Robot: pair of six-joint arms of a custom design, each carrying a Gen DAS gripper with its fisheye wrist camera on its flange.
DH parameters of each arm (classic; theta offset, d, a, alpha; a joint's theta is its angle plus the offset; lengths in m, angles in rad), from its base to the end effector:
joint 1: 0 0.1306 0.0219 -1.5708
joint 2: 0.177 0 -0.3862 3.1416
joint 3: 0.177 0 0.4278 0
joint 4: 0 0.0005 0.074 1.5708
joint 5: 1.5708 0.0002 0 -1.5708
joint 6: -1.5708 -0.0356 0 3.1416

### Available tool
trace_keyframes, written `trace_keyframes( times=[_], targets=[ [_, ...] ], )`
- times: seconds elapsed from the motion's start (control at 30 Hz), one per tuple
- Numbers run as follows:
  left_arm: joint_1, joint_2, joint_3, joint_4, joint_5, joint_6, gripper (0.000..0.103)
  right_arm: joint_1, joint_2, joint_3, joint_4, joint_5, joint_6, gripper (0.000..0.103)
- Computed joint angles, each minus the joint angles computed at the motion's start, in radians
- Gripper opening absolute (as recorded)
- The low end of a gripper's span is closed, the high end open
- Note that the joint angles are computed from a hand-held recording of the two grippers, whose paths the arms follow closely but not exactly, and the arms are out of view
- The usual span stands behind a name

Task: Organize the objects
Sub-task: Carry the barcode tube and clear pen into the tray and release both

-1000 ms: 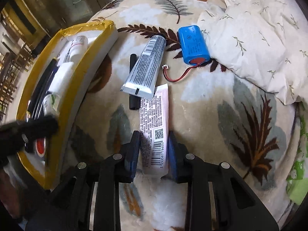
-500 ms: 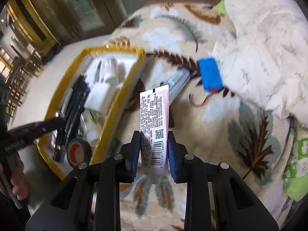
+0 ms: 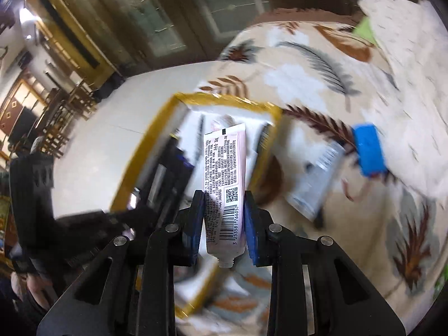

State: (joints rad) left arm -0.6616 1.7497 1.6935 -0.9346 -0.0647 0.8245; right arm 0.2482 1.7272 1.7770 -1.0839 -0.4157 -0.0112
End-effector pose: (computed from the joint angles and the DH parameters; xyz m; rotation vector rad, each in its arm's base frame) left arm 0.5088 -0.3939 0.3768 -0.2395 2.6222 -0.4688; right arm 0.6072 0.1682 0.4251 -0.4560 2.5576 0.6346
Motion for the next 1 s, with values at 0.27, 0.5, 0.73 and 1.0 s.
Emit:
trace_keyframes(
  times=[0.27, 0.5, 0.73, 1.0],
  targets=[
    [0.033, 0.020, 0.017, -0.042, -0.007, 0.013, 0.003, 0.054, 0.077, 0.074, -0.044, -0.041, -0.035, 0.026],
    [0.047, 0.043, 0.040, -0.080, 0.005, 0.007, 0.003, 0.065, 0.142, 0.107, -0.078, -0.095, -0.091, 0.026],
    [0.065, 0.034, 0.026, -0.093, 0.023, 0.018, 0.003, 0.095, 0.182, 0.163, -0.102, -0.056, -0.070, 0.026],
    [0.070, 0.030, 0.010, -0.078, 0.037, 0.031, 0.003, 0.103, 0.209, 0.174, -0.119, -0.092, -0.089, 0.027]
  ],
)
